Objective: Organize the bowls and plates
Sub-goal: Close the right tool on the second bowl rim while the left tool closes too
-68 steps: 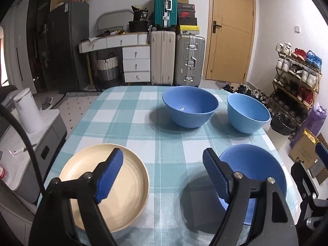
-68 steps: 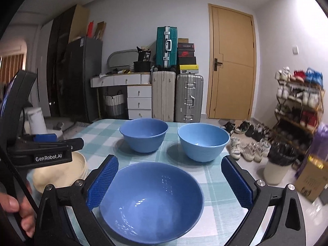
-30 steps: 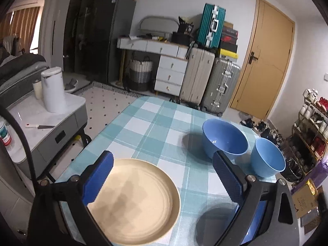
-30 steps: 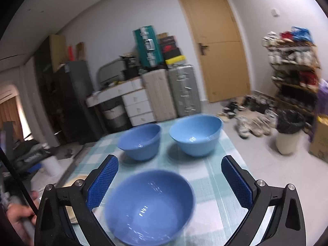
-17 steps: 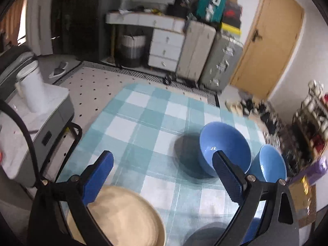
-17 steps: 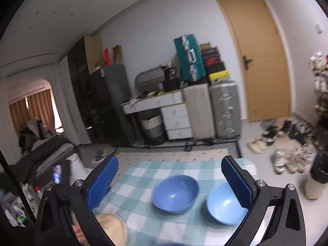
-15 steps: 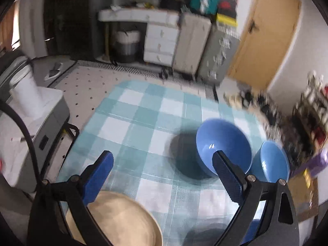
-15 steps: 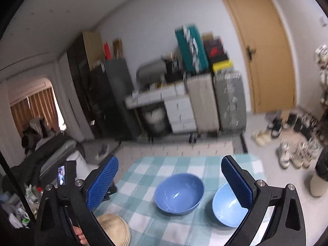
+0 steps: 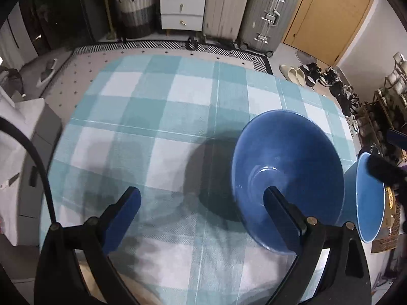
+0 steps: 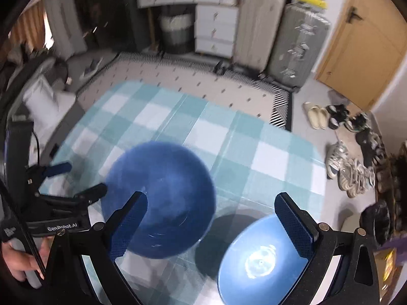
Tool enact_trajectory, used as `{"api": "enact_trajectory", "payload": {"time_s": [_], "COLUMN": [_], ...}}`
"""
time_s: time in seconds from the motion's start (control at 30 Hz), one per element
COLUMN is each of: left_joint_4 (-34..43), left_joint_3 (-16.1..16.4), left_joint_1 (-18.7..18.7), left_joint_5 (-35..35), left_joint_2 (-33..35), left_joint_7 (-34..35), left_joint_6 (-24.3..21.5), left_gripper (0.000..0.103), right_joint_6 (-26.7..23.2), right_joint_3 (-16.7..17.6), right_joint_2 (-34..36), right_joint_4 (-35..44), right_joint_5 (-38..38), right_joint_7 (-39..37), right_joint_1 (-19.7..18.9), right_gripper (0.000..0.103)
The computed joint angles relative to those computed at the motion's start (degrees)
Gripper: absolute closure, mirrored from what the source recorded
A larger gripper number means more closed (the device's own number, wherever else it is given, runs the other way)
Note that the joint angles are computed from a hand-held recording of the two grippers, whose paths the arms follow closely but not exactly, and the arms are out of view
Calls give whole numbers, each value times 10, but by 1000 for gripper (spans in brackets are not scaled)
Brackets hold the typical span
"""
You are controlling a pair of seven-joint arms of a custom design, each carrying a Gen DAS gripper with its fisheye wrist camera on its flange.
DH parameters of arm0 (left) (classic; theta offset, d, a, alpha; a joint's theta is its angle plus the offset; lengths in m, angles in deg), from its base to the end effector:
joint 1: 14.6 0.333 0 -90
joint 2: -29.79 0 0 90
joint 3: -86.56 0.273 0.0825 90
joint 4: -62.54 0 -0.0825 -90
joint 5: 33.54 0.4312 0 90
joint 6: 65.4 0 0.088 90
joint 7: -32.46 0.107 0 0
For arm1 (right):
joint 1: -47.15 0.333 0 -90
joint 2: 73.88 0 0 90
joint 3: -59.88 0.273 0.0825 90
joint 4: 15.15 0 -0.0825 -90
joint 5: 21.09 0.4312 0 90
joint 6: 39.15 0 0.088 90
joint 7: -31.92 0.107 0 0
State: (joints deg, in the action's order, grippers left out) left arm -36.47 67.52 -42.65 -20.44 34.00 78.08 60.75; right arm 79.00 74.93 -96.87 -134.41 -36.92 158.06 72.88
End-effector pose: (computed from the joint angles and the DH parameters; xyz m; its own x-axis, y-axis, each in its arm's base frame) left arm 0.4609 -0.4770 0.5199 -0.1641 -0.9784 0.1256 -0.9063 0.0993 -0.4107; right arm 0.4027 0.3475 0.5806 0.1382 -0.9851 0.1026 -0.8595 -0.1708 -0.4817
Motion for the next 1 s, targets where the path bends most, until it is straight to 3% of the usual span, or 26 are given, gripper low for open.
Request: {"api": "enact_trajectory", "payload": {"time_s": [0.1, 0.37, 0.57, 0.6, 0.63, 0.7, 0.77, 0.83, 0.9, 0.97, 1.0], "left_joint_4": [24, 40, 54, 55, 46, 22, 20, 25, 29, 25, 30], "left_joint_3": [1, 1, 10, 11, 11, 8, 7, 5, 3, 3, 3], "left_joint_1": [1, 3, -10, -11, -7, 4, 5, 5, 9, 10, 9], "left_joint_5": [-25, -88, -49, -43, -55, -91, -95, -100, -125, -133, -132], "left_joint_2": [30, 61, 74, 75, 70, 59, 59, 64, 70, 69, 73], "left_joint_7": [20, 45, 23, 16, 19, 31, 35, 49, 61, 62, 65], "left_joint_6": [-17, -9, -19, -21, -6, 32, 38, 40, 44, 50, 43], "left_gripper": [5, 5, 5, 6, 6, 6, 7, 17, 18, 30, 43], "right_joint_6": [-2, 18, -8, -5, -2, -2, -5, 3, 16, 30, 32], "right_joint_3": [-4, -21, -34, -37, -38, -42, -45, -48, -49, -49, -47], "right_joint_2": [36, 113, 160, 159, 161, 167, 169, 167, 162, 157, 156], "right_joint_4": [9, 35, 66, 63, 62, 62, 59, 51, 42, 34, 32], "right_joint_5": [1, -3, -1, 6, 10, 26, 47, 62, 75, 85, 82], "right_joint_7": [-11, -31, -25, -27, -25, -23, -27, -26, -22, -18, -9], "right_joint_1": [0, -1, 3, 4, 4, 4, 5, 5, 5, 5, 5], "right_gripper": [1, 1, 5, 14, 32, 47, 48, 55, 57, 58, 59]}}
